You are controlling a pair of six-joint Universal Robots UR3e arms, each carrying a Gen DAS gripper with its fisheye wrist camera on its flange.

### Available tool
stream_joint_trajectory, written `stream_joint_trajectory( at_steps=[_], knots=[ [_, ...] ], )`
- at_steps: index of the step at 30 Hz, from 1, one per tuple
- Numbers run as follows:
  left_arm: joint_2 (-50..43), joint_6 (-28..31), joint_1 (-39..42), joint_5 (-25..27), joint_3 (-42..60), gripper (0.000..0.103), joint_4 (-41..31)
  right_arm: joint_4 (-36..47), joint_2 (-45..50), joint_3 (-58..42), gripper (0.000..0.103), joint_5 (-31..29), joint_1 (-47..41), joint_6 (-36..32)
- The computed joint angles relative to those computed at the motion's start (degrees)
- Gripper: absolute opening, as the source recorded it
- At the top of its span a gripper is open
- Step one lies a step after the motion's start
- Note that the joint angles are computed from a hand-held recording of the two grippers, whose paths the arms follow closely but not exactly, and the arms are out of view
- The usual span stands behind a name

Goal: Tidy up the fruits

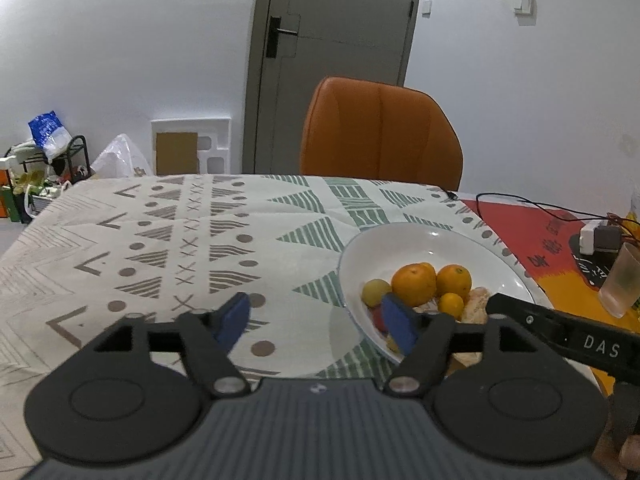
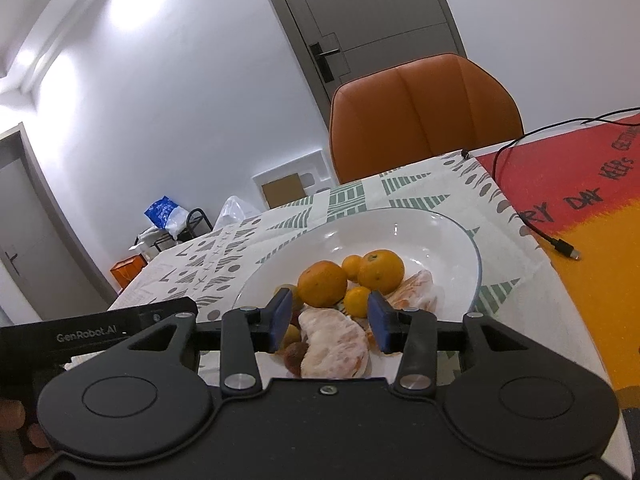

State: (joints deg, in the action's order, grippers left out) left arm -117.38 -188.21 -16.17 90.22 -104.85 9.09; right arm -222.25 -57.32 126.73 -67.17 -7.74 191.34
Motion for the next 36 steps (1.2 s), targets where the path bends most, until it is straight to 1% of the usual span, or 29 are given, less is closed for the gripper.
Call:
stream_joint_trajectory(
  at_steps=[1,4,6,8,11,13,15,17,19,21,23,25,27,30,34,36],
  knots=[
    [0.65,0.11,0.29,-0.22,-1.02,0.080,0.85,0.16,-0.61,0.33,0.044,-0.74,0.48,0.12],
    [2.90,0.41,1.59,-1.58,-4.11,0.085,2.50,0.19,-2.46,1.69,0.048,-2.72,1.70,0.34],
    [4.34,0.29,2.49,-2.22,-6.06,0.086,3.36,0.53,-3.72,2.35,0.056,-4.77,2.92,0.24],
    [5.41,0.00,2.98,-2.08,-7.44,0.087,3.69,-0.25,-4.77,3.49,0.059,-6.23,4.02,0.06],
    [7.37,-0.70,3.29,-1.07,-9.48,0.089,3.60,-1.77,-5.74,5.23,0.065,-7.06,4.67,0.28],
    [8.97,-1.02,3.76,-1.19,-11.48,0.090,4.50,-2.51,-6.27,6.29,0.066,-7.04,4.74,0.32],
    [10.14,-1.02,3.73,-0.50,-12.89,0.093,5.35,-2.42,-6.93,7.05,0.074,-6.81,4.81,0.41],
    [11.19,-0.90,3.66,0.24,-14.17,0.093,6.10,-2.71,-7.25,7.48,0.077,-7.22,5.22,0.41],
    [12.64,-0.83,4.07,0.05,-15.47,0.094,6.05,-3.06,-7.81,8.07,0.081,-7.32,5.65,0.24],
    [14.07,-0.73,4.43,-0.26,-16.55,0.094,5.80,-3.37,-8.32,8.50,0.089,-7.15,5.81,0.24],
    [15.39,-0.34,4.88,-0.96,-17.73,0.094,6.08,-4.03,-8.86,9.02,0.095,-7.43,6.20,0.43],
    [16.79,-0.08,5.10,-1.29,-18.54,0.094,5.59,-4.59,-9.33,9.64,0.098,-7.39,6.48,0.32],
    [18.02,0.24,5.43,-1.57,-19.43,0.094,5.27,-5.00,-9.95,10.22,0.103,-7.69,6.90,0.20],
    [20.35,1.24,5.92,-2.07,-21.05,0.094,4.22,-5.67,-10.88,11.21,0.103,-8.43,7.54,0.37],
    [22.32,2.68,5.26,0.29,-22.62,0.094,3.23,-4.30,-13.07,12.51,0.103,-8.38,7.99,0.76],
    [24.09,2.60,5.95,-0.17,-24.08,0.094,2.42,-4.09,-13.76,13.13,0.103,-7.86,8.24,0.74]
  ],
)
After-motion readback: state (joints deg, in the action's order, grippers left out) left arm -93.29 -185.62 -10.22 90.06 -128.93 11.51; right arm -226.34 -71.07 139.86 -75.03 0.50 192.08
